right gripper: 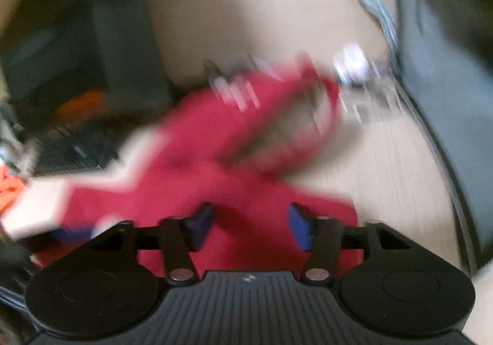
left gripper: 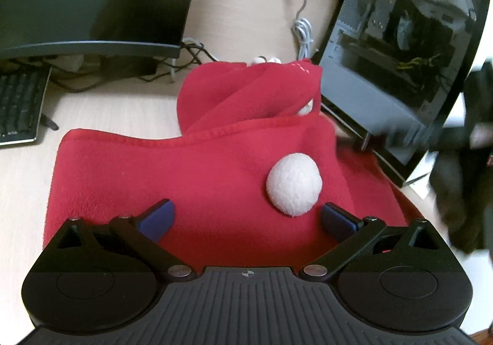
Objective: Fold clothes
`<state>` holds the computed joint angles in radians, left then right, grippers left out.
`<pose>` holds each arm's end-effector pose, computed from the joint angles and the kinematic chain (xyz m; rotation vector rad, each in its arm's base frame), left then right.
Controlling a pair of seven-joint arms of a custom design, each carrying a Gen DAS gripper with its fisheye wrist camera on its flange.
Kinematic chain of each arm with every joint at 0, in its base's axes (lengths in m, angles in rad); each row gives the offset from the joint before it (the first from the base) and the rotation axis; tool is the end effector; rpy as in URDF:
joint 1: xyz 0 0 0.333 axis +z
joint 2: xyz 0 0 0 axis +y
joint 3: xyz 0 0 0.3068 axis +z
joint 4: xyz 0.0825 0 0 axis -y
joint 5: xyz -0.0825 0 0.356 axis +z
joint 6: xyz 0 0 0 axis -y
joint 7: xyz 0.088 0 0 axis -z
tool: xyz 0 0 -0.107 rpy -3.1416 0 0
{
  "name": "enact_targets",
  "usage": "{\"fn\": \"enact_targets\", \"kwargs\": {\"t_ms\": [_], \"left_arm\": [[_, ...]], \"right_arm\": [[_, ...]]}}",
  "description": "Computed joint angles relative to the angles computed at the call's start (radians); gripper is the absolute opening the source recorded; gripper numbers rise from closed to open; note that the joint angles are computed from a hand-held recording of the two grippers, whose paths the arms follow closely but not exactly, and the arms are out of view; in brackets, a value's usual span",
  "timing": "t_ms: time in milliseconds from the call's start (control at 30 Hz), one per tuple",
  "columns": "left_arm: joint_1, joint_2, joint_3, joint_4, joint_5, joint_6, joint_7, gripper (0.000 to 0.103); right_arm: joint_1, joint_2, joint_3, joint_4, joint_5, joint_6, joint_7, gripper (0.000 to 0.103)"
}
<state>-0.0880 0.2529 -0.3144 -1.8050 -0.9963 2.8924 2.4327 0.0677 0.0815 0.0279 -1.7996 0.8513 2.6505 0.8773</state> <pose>0.6091 -0.1858 0.4885 -1.4783 2.0948 -1.3447 0.6054 0.0369 0.5774 -1.6865 1.4061 -0.3804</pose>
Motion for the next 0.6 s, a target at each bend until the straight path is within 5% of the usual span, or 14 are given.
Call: {"fn": "enact_targets", "kwargs": {"t_ms": [67, 167, 300, 467, 533, 600], "left_arm": [[0.01, 0.003, -0.013, 0.002, -0.034, 0.002, 0.041, 0.103], [0.017, -0.017, -0.012, -0.012, -0.067, -0.015, 0.059, 0.103], [0.04, -0.092, 0.004, -0.061, -0.206, -0.094, 0.114, 0.103], [0.016, -0.153, 0.065, -0.117, -0.307, -0.138, 0.151, 0.103], [0.005, -0.163, 0.081, -0.13, -0.318, -0.134, 0.151, 0.103], [0.004, -0.169, 0.095, -0.138, -0.35, -0.15, 0.163, 0.103]], "right_arm": [[-0.023, 0.047, 0.0, 0.119, 0.127, -0.053, -0.008, 0.096], [-0.058, 0.213, -0.003, 0.34, 0.132, -0.13, 0.269, 0.096], [-0.082, 0.384, 0.026, 0.497, 0.117, -0.101, 0.522, 0.096], [-0.186, 0.585, 0.222, 0.748, 0.309, -0.088, 0.451, 0.096], [-0.279, 0.58, 0.358, 0.738, 0.503, -0.152, 0.313, 0.096], [-0.38, 0.527, 0.451, 0.653, 0.706, -0.319, 0.199, 0.096]]}}
